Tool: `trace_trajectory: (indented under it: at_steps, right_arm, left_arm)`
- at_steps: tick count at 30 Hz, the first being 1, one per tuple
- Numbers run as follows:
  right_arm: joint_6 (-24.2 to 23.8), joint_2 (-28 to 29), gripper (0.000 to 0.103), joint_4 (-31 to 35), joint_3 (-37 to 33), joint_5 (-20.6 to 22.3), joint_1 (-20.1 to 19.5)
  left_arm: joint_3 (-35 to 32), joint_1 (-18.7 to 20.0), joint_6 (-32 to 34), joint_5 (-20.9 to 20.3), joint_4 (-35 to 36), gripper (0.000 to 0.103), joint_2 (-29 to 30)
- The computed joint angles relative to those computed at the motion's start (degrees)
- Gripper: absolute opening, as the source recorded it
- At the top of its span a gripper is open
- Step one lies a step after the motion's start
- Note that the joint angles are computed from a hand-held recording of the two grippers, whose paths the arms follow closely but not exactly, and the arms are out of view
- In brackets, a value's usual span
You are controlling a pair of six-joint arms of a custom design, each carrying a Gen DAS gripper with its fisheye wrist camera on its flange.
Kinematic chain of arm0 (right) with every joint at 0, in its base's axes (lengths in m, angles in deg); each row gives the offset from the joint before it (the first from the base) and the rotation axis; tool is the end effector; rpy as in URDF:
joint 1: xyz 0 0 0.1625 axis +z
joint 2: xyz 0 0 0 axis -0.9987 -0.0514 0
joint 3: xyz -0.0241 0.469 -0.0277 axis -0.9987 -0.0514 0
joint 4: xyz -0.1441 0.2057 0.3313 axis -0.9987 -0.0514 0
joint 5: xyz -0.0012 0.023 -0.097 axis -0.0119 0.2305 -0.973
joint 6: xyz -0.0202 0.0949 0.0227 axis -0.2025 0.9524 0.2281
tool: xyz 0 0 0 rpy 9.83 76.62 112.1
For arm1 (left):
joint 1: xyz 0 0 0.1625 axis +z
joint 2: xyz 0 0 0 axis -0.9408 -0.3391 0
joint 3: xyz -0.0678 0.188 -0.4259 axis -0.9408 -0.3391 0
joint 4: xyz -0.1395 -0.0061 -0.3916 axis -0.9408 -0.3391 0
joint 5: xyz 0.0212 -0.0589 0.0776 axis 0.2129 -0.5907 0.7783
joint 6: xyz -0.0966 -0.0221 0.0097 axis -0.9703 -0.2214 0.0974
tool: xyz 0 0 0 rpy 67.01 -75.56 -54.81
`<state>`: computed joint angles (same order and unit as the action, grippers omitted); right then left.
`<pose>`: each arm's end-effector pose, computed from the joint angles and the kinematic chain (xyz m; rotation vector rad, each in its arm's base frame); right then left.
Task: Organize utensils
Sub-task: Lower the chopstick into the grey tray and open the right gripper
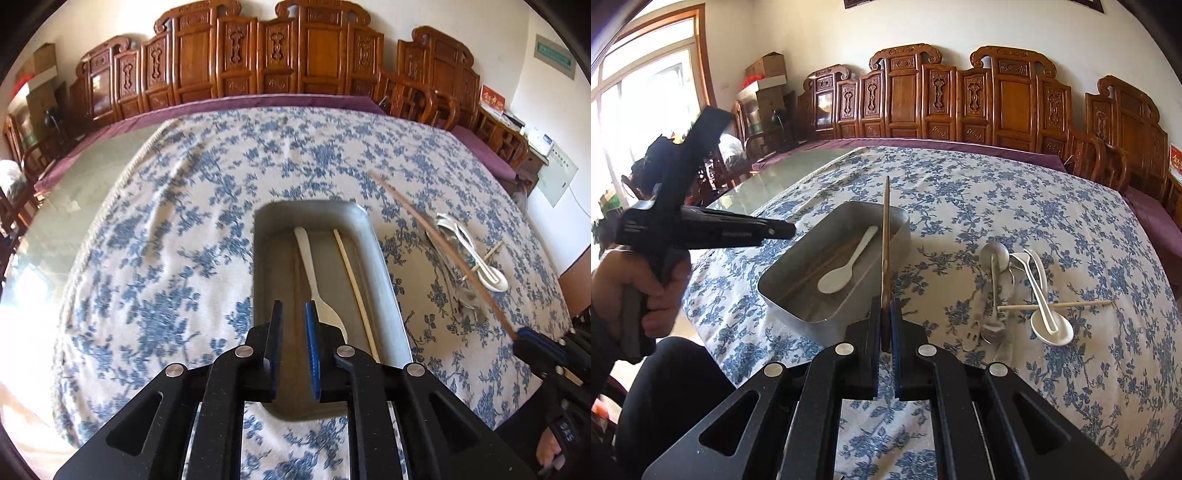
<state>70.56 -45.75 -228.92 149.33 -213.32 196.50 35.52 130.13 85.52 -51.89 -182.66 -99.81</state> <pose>0.3093 -0.6765 0.2210 0.2914 -2.2579 1.0473 -0.2812 -0.8495 0.2432 1.0402 2.4132 -0.4198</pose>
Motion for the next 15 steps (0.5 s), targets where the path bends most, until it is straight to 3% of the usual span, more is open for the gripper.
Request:
trace_trajectory:
  at_steps: [15]
  right_arm:
    - [5.9, 5.4, 0.006, 15.0, -10.9, -1.0, 0.1]
  left_arm:
    - [4.0, 0.3, 4.4, -1.4, -4.7, 0.017, -5.1]
